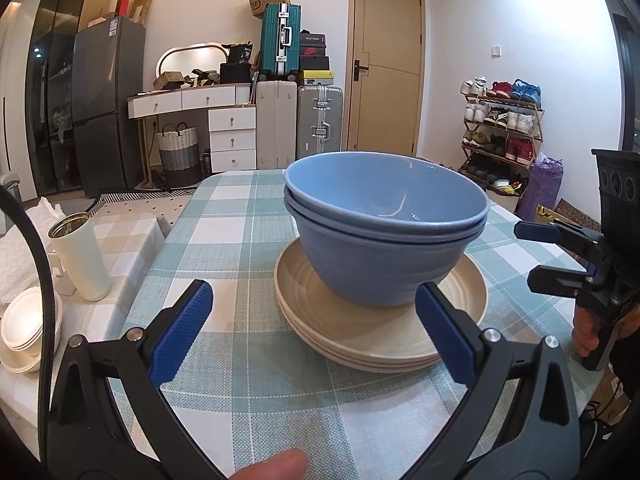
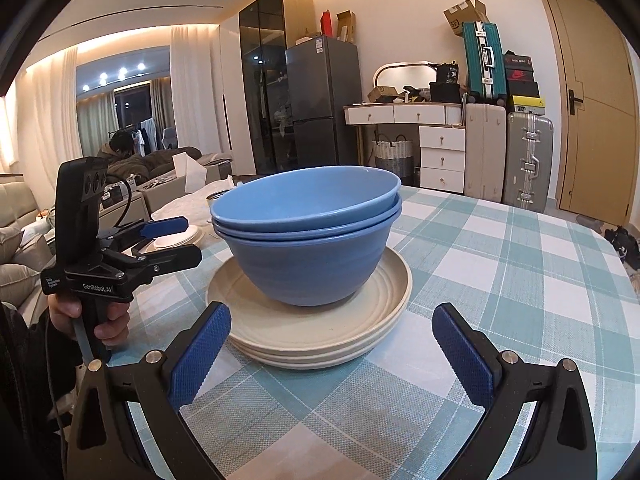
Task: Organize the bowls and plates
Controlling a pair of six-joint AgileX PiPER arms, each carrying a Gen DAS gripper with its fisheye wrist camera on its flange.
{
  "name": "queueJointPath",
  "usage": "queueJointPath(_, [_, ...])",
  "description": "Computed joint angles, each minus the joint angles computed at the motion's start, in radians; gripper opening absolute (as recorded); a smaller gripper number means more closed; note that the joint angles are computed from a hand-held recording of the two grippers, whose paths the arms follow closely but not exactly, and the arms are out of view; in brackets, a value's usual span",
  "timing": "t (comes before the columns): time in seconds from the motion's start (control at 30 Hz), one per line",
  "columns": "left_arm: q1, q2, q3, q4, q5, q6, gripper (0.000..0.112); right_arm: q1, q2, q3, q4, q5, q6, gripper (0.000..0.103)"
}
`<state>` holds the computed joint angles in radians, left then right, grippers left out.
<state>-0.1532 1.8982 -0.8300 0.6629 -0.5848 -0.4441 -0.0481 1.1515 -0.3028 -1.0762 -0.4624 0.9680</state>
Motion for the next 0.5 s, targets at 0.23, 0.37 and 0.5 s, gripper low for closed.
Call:
queueJointPath(0.23, [0.005, -0.002, 0.007, -0.002, -0.014, 0.005, 0.101, -0.011, -0.006, 0.012, 0.017, -0.019, -0.019, 0.102])
queueJointPath(0.37, [0.004, -0.001, 0.007, -0.002, -0.014, 0.006, 0.101, -0.031, -0.005, 0.017, 0.001, -0.041, -0.014, 0.103])
queueJointPath(0.5, [0.003, 0.000, 0.006, -0.006, -0.013, 0.008, 0.101, -0.036, -0.006, 0.016, -0.013, -0.045, -0.004, 0.103])
